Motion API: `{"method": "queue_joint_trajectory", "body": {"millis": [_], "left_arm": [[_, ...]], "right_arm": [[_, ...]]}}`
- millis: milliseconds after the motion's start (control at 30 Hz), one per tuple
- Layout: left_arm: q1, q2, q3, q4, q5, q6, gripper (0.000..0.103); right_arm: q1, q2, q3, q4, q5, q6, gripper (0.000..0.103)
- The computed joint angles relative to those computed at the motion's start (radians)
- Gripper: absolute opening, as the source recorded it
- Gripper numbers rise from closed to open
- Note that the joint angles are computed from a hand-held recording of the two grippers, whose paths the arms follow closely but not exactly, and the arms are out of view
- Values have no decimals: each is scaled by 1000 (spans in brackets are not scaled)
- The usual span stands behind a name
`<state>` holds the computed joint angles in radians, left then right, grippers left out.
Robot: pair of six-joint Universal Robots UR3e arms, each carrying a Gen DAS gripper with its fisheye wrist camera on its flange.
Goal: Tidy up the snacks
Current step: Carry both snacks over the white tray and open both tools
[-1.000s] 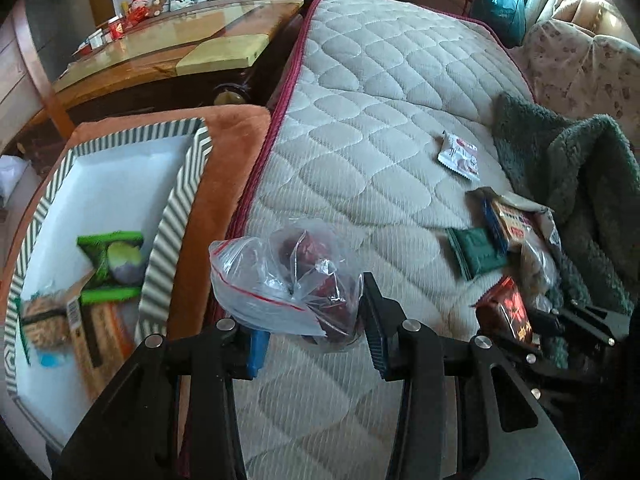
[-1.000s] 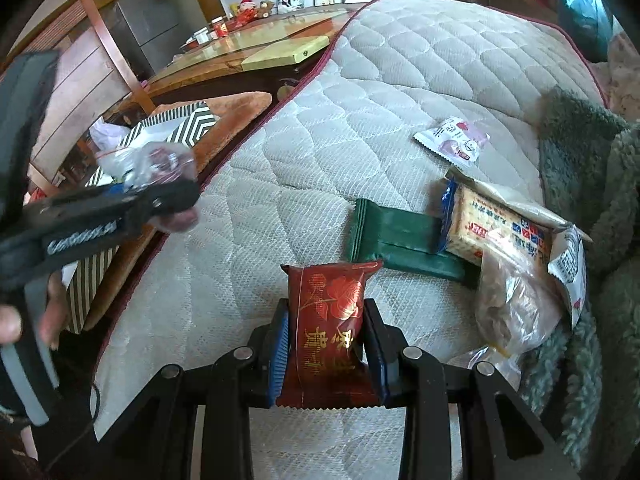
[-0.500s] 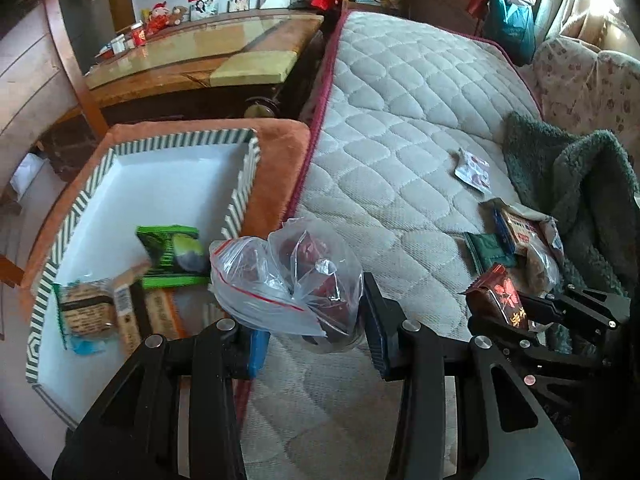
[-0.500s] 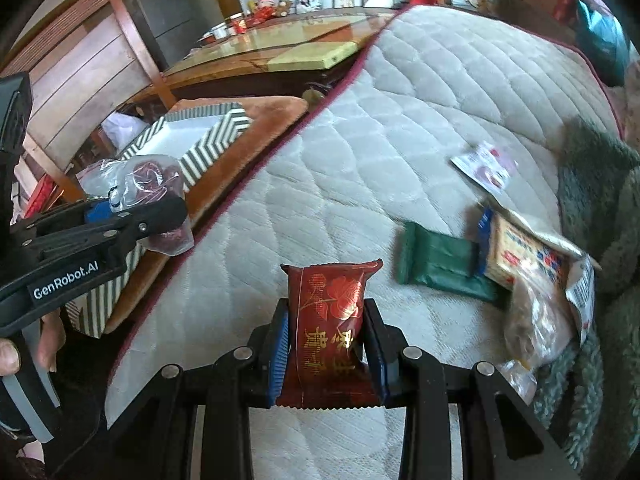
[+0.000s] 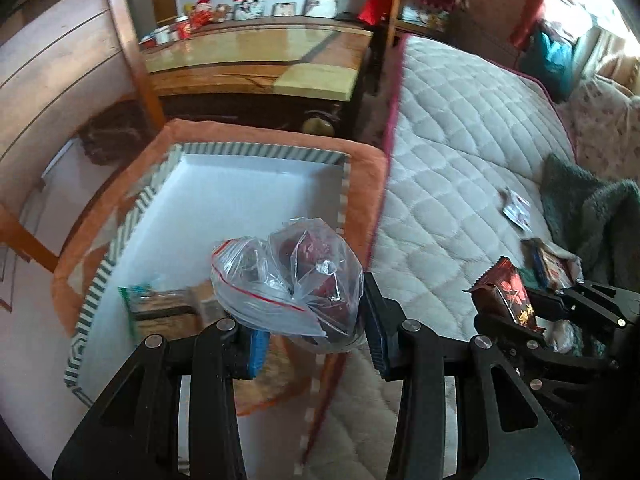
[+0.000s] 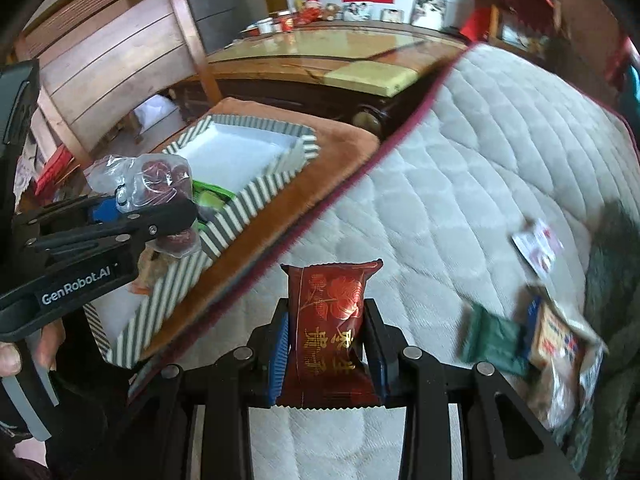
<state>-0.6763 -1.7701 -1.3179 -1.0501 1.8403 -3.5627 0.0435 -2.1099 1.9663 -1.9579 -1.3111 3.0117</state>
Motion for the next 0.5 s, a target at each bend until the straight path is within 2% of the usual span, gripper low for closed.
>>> {"method": "queue_joint_trajectory", "body": {"millis": [233,500], "left_arm": [[92,85,-112,23,-9,20,40],[182,139,-202,31,-21,16,40]], "right_arm": [[166,219,-146,-97,-64,61,33],[276,452,-349,-124,-100,59,33]]}}
